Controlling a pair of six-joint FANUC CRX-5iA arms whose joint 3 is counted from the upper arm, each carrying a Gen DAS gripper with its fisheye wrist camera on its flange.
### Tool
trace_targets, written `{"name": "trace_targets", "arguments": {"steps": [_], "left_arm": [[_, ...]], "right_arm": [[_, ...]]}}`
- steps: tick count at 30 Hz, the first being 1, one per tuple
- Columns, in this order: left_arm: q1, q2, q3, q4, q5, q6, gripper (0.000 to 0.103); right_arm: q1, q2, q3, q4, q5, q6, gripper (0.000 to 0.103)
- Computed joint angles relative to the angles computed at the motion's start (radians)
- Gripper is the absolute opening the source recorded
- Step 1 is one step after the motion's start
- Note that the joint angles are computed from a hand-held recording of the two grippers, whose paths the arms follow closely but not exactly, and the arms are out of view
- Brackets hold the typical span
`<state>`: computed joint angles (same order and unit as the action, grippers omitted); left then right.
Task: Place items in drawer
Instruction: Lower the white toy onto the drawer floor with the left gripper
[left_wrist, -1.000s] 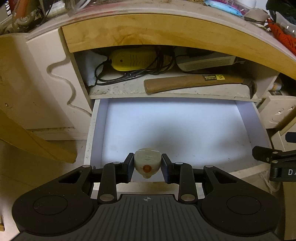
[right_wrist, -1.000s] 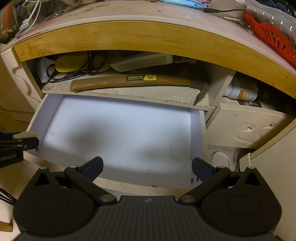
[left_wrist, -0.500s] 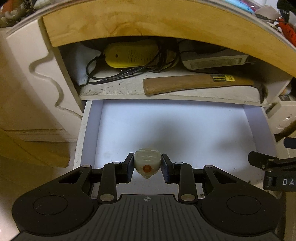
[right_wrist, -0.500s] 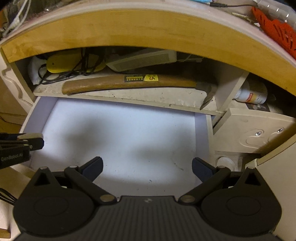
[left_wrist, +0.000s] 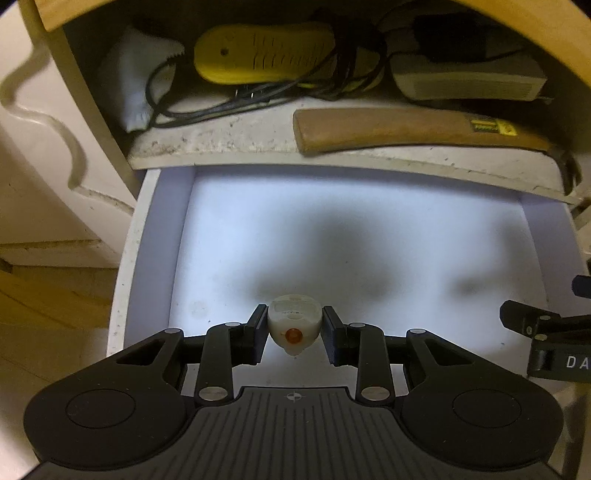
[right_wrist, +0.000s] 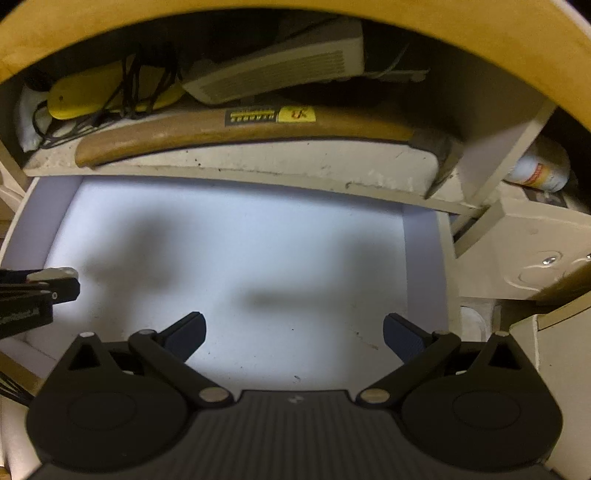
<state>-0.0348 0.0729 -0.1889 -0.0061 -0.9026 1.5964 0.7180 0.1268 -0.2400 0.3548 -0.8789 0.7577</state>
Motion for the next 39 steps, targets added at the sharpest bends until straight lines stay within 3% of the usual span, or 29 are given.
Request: {"name": "trace_targets", "arguments": {"steps": [11, 19, 25, 39], "left_arm": [[0.026, 0.076, 0.068, 0.033, -0.089, -0.042, 0.029], [0.036, 0.183, 0.207, 0.063, -0.250, -0.094, 0.029], [0.031, 0.242, 0.269, 0.057, -0.336, -0.074, 0.029], [0.029, 0.249, 0.275, 0.057, -0.359, -0.069, 0.029]], "right_arm": [[-0.028, 0.070, 0.086, -0.100, -0.064, 0.101, 0.103], [-0.071, 0.170, 0.254, -0.214, -0.233, 0.206, 0.103], [-0.103, 0.239, 0.356, -0.275, -0.352, 0.242, 0.103], [-0.110, 0.250, 0.385, -0.311, -0.391, 0.247, 0.103]]}}
